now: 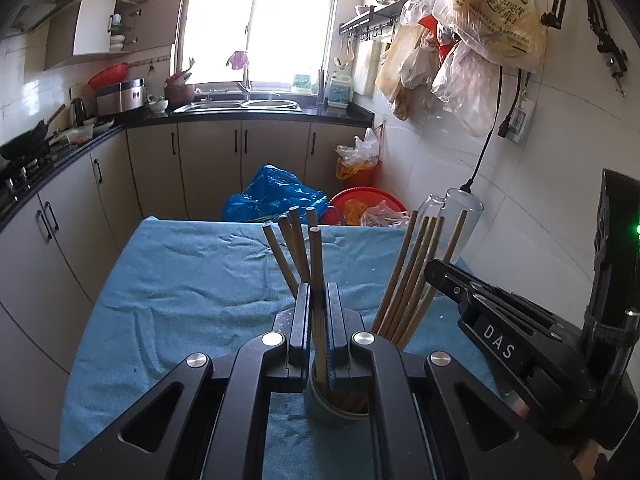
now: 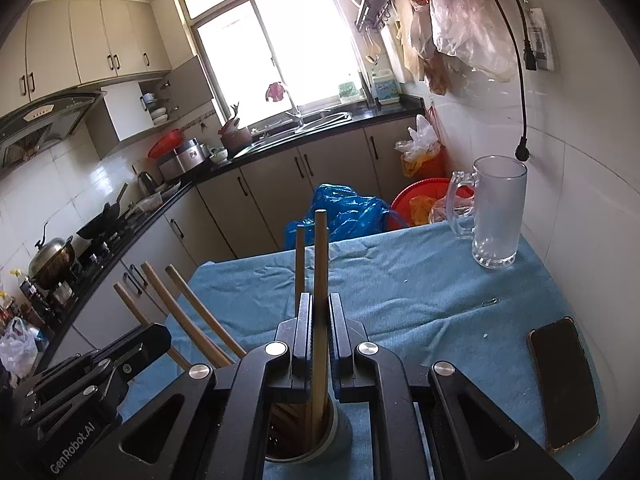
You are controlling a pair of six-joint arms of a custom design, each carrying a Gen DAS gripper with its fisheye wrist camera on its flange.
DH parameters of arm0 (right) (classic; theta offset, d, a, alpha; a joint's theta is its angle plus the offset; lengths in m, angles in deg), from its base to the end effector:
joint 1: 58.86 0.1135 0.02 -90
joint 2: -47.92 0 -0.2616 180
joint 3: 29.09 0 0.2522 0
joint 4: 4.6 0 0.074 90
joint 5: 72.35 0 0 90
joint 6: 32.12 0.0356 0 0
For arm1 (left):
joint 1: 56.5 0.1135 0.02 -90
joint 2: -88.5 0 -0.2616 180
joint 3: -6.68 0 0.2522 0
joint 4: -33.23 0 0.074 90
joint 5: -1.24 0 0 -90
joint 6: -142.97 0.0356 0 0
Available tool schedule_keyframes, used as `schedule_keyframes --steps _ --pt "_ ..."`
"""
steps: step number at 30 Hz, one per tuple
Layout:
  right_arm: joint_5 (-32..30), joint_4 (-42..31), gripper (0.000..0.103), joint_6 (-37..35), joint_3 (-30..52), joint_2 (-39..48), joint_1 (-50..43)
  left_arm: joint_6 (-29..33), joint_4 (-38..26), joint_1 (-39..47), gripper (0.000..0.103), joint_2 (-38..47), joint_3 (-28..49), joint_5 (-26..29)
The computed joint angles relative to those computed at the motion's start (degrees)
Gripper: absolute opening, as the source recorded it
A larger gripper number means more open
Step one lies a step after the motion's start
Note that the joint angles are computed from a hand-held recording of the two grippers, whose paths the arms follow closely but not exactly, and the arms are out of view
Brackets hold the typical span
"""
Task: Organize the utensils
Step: 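Push both chopsticks down into the holder among the others, then open both tools to release the chopsticks into the holder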
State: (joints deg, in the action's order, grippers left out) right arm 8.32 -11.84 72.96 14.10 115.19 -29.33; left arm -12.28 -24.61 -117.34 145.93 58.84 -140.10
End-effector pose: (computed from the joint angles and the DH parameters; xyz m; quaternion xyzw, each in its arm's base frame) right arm 0.2081 0.1245 0.1952 -0.1488 0.8569 0.2509 0.4249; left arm 0.1090 -0.1383 0.2250 -0.1344 0.8721 0.0042 0.4705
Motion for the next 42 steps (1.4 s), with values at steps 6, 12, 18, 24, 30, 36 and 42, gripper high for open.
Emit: schedule_keyframes --steps 6,12,18,24,30,36,42 --pt "0.5 -0.4 0.007 -0.2 -0.3 -0.1 0.7 -1.6 -1.4 -1.8 0.006 0.7 0.7 -1.0" --pt "0.5 -0.9 0.007 -0.2 -0.2 0.1 0.7 -1.6 -1.1 -1.8 0.006 1.1 0.8 -1.1" --pt "0.5 -1.4 0.007 -0.4 0.2 0.9 0.9 -2.0 -1.7 -2.3 0.006 1.1 0.8 -1.4" --pt "0.0 -2.2 0.008 -0.4 0.7 1.2 0.6 -2.7 -2.1 -2.8 0.006 1.2 0.8 -1.5" --pt "-1.5 -2.7 0.008 0.1 0.9 0.8 -0.2 -3.6 -2.7 -3.4 0.006 1.1 0.8 -1.7" --pt "-2.8 -3.6 0.015 0.4 0.8 -1.1 -1.0 -6.5 -5.4 -5.5 0.006 1.3 1.2 -2.8" --pt "-1.7 -5.9 0.029 1.0 0.2 -6.1 -0.9 -13.8 -11.8 -9.9 0.006 2.5 3.0 -4.9"
